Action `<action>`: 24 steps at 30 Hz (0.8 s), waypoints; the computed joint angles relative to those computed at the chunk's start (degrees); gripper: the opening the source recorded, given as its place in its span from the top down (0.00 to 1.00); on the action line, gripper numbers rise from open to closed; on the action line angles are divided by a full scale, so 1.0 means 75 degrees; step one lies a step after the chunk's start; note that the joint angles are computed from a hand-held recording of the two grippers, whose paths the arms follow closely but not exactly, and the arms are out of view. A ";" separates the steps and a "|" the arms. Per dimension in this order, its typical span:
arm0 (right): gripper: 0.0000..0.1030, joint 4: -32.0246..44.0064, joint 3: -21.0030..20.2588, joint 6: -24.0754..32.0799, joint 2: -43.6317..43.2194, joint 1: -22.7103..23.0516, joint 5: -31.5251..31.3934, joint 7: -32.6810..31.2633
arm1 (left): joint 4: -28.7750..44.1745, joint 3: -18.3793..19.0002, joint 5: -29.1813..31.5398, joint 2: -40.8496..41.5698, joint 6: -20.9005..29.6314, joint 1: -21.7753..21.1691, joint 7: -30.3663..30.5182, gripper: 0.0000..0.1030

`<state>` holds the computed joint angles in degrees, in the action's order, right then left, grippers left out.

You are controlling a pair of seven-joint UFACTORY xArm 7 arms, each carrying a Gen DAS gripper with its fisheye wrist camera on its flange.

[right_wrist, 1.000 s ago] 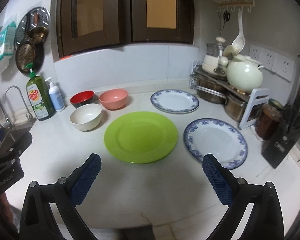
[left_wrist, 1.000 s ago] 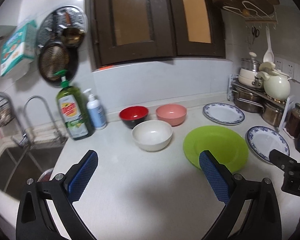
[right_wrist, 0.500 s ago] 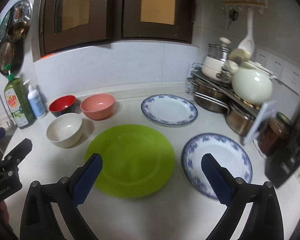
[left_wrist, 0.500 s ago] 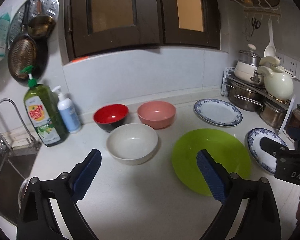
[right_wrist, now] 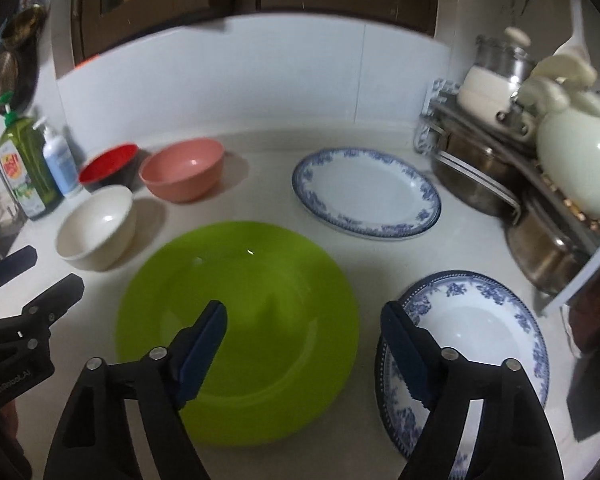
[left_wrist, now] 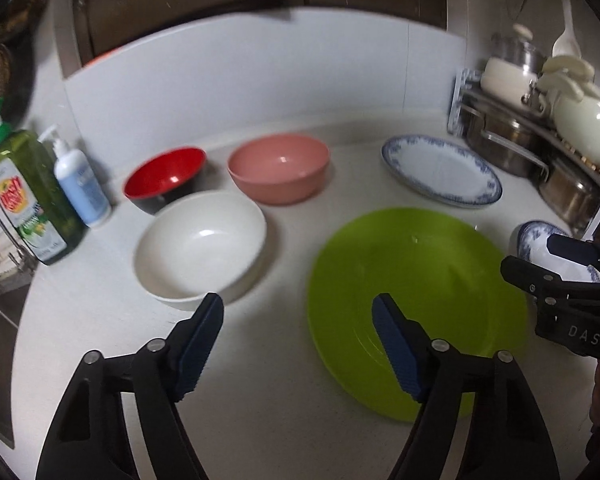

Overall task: Organize plates and bowls
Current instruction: 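Reach both grippers to the lime-green plate rim and close on it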

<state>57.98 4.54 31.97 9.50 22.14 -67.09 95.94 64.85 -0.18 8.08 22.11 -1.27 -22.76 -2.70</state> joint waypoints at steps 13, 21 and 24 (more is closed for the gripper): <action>0.38 0.0210 -0.0641 -0.1232 0.0805 -0.0289 0.1229 -0.1555 | 0.1145 -0.0323 0.0016 0.0931 0.1254 0.0083 -0.0098 0.39; 0.43 0.0280 -0.0871 -0.1335 0.0927 -0.0191 0.1442 -0.1877 | 0.1439 -0.0910 -0.0467 0.1175 0.1697 0.0572 0.0422 0.44; 0.46 0.0335 -0.0898 -0.1376 0.1019 -0.0198 0.1598 -0.2053 | 0.1595 -0.0966 -0.0588 0.1276 0.1906 0.0604 0.0546 0.48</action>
<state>60.49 -2.19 21.65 17.14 20.66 -55.11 80.54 76.82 -7.43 3.67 31.67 13.02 -18.23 1.39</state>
